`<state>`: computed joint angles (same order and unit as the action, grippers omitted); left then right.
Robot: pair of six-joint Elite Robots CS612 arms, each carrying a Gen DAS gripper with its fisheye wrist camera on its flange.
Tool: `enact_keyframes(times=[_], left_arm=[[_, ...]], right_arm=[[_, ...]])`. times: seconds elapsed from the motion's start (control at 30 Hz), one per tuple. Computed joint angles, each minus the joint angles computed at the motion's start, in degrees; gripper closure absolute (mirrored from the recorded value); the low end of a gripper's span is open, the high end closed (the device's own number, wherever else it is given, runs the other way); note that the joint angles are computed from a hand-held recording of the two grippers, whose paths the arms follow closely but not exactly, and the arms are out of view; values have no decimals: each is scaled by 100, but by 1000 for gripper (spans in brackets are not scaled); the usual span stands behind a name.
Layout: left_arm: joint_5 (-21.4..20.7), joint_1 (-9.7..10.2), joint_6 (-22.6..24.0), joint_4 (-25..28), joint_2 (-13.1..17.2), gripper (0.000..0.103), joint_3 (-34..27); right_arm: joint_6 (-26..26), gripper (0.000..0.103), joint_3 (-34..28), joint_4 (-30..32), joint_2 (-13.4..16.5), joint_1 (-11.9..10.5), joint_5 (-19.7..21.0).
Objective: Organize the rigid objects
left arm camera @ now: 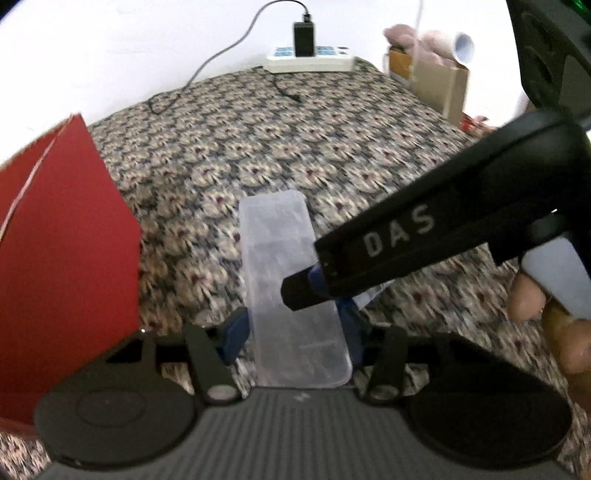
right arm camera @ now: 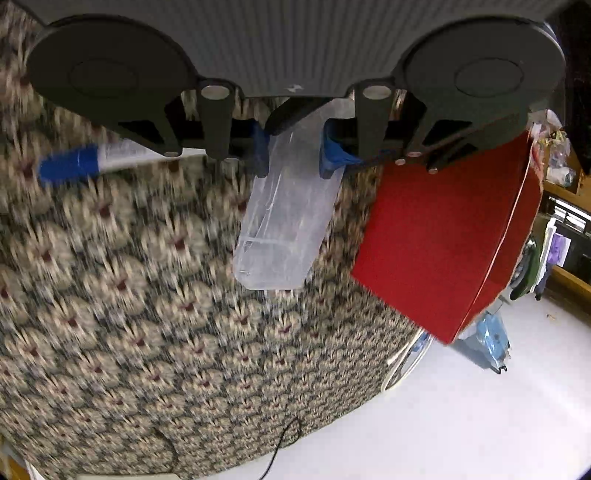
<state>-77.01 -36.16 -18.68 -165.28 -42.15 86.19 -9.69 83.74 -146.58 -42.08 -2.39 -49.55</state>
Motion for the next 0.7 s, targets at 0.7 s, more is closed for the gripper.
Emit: enact_keyframes(times=[0.7], left_arm=[[-55,-46,298,-543,-146,52,317]], right_arm=[[1067,87,792,-1270,-256,-43,-135]])
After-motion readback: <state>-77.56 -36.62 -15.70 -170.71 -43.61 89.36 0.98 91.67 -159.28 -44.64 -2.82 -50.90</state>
